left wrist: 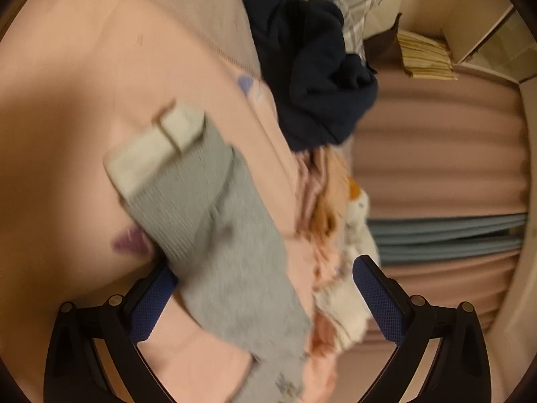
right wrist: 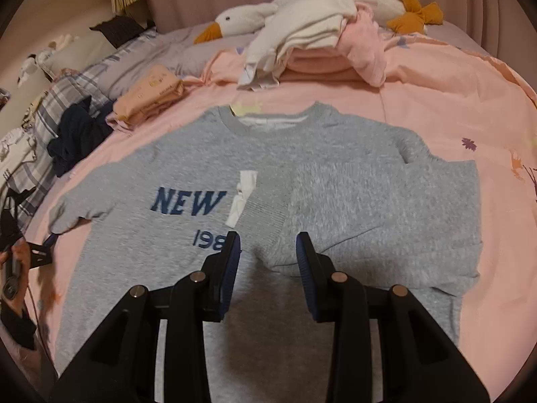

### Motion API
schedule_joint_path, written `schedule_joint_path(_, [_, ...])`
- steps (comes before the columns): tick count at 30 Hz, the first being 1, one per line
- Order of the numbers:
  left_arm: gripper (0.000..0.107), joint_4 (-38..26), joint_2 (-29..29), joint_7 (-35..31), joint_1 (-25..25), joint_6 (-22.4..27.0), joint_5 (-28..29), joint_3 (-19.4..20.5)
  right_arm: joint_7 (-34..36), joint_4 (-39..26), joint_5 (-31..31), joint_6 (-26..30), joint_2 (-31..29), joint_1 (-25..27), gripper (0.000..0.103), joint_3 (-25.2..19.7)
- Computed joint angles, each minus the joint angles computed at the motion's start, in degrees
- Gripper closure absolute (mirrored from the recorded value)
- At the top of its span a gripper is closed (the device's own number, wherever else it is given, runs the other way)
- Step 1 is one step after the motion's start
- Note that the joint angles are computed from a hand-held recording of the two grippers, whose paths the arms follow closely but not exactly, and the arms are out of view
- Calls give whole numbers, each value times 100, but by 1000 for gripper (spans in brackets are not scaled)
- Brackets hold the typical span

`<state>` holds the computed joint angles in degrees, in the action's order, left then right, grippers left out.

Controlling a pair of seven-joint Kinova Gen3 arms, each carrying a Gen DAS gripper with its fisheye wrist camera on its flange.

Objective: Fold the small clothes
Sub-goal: 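Grasp the other sleeve cuff with the left tool and fold it across the chest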

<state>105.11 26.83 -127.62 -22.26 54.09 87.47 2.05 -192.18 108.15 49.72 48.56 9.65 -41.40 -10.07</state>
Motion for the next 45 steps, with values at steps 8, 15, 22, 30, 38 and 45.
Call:
schedule_joint_path(8, [59,-1109,-4,1256,1676,-706,-1583,-1398,-610,327,227,76,-203,-94,67,-181])
schedule_joint_path(15, [92,-1627,-338,1619,2941,-1050,-3189,-2034,-1154,631,396,316,-418,-186,66,-353])
schedule_joint_path(22, [93,-1429,-1125,1162,3125,-2027,-4554,-355,-1947,1045,535,564,-688,-222,65,-648])
schedule_joint_path(30, [93,-1614,-785,1997,5043,-2321,-6416,-278,-2732,1437,649,888,-937,-371,64,-1008])
schedule_joint_path(38, [60,-2006,-158,2864,5307,-1651,-7632,358,-3024,1769,474,878,-1188,-328,57,-1213])
schedule_joint_path(45, [48,-1503,-628,2277,4490,-1781,-7246,1092,-3167,1993,314,950,-1435,-214,55,-1319])
